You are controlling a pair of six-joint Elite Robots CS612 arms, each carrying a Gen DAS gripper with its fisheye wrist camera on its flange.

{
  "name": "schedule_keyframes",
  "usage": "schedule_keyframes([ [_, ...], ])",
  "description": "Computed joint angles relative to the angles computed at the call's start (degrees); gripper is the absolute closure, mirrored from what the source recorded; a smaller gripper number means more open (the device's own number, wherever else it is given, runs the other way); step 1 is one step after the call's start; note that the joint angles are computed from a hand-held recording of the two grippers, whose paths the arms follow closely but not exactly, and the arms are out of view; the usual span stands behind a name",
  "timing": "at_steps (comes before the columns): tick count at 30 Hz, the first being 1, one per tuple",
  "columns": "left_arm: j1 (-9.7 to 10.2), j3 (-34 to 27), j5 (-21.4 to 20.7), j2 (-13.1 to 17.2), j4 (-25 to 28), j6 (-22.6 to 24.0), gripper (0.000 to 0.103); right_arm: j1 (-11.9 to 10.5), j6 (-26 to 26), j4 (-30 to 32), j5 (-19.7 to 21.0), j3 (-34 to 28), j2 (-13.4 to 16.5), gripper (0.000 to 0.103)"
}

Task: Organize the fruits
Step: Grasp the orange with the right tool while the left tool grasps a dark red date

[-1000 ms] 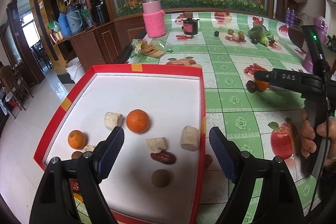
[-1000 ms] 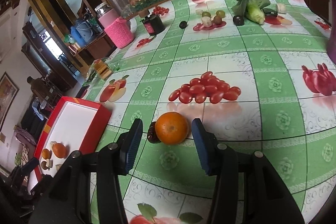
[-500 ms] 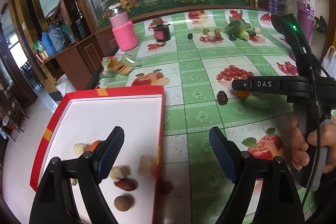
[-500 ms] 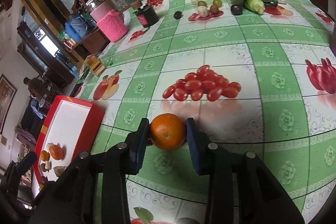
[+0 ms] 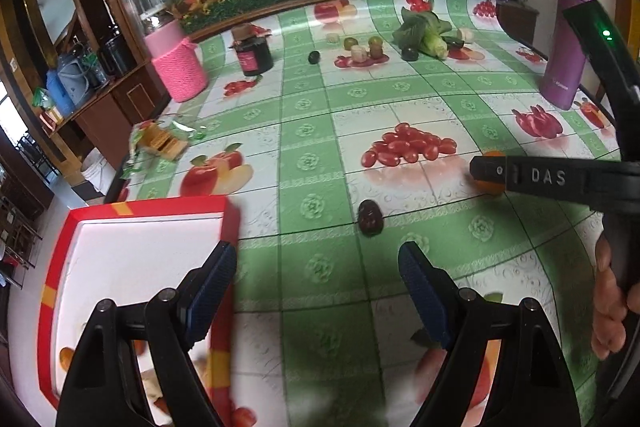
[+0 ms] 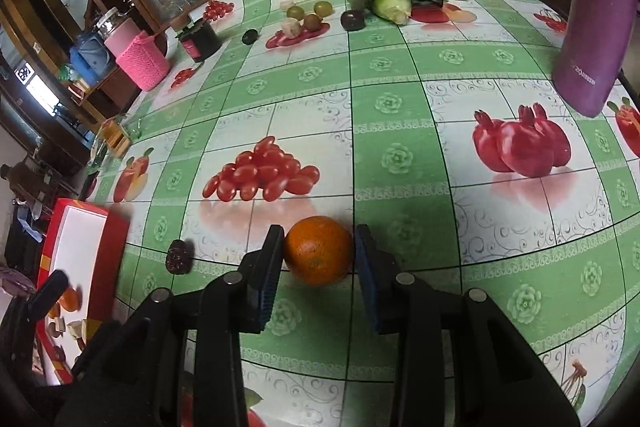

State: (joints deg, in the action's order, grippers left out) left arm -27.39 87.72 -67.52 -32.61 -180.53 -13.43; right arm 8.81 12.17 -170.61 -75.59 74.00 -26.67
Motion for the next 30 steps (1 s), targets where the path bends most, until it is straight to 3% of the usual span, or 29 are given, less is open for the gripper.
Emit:
schedule_keyframes([
  [8,0.32,-4.2,-2.3,2.0,3.1,-0.2,0.023,-0.4,0.2,1.8,2.4,-0.5,0.2,0.065],
  [11,0.49,-5.1,-3.2,2.5,4.6,-0.1,0.037,-0.4,0.3,1.9,2.5,-0.5,0.2,0.065],
  [21,1.28,-7.0,-6.2,3.8,6.1,-1.5,0.051,-0.4,0.3,2.0,2.3,-0.6,0.2,0.065],
  [29,1.33,-6.9,-9.1,4.0,4.4,-0.6,0.086,-0.3,0.1,2.2,2.4,-0.6,0.2,0.065],
  [30,1.19,-6.9,-8.7,4.0,4.5,-0.5,0.086,-0.3,0.1,2.2,2.3,-0.6,0.2,0.065],
])
